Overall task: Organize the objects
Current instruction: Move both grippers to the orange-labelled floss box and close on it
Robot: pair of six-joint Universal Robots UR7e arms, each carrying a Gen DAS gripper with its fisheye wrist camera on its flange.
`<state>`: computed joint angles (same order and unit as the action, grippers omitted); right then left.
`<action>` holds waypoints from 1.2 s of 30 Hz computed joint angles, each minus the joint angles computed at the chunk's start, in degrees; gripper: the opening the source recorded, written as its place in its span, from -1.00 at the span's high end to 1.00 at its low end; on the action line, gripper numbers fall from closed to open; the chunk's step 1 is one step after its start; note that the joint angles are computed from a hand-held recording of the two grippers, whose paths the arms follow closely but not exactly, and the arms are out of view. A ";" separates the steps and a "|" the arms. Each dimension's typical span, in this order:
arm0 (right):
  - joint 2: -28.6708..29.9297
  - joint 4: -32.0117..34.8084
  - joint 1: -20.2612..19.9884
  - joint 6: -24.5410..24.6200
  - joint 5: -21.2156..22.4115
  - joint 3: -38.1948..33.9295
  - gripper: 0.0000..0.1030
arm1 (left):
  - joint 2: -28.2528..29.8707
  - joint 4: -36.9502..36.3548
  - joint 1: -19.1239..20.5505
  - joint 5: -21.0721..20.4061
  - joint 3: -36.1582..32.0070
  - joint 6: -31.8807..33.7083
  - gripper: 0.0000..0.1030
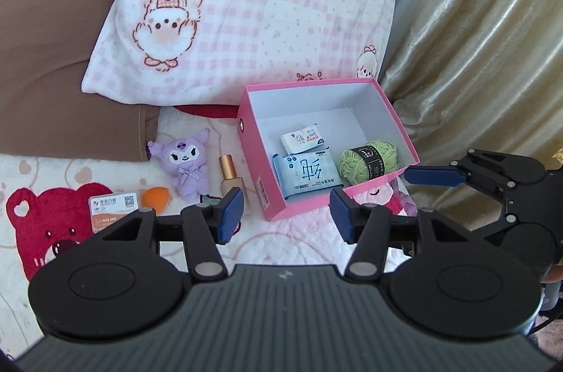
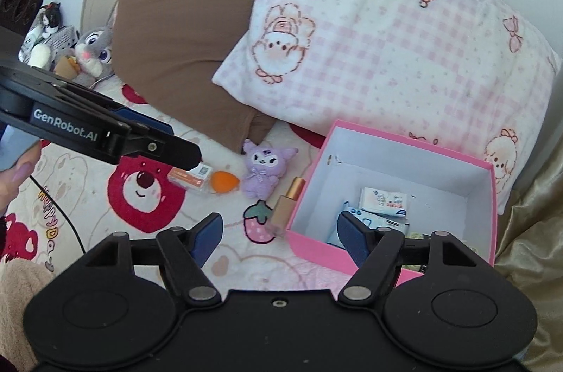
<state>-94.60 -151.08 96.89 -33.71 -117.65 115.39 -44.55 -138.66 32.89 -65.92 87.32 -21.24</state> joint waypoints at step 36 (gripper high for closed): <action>24.21 -27.45 -4.61 -15.35 15.26 4.63 -0.67 | 0.03 -26.96 14.24 5.72 17.68 1.47 -0.49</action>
<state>-70.39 -178.54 92.27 -49.06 -102.39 120.02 -44.53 -165.62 47.13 -60.19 105.00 -19.77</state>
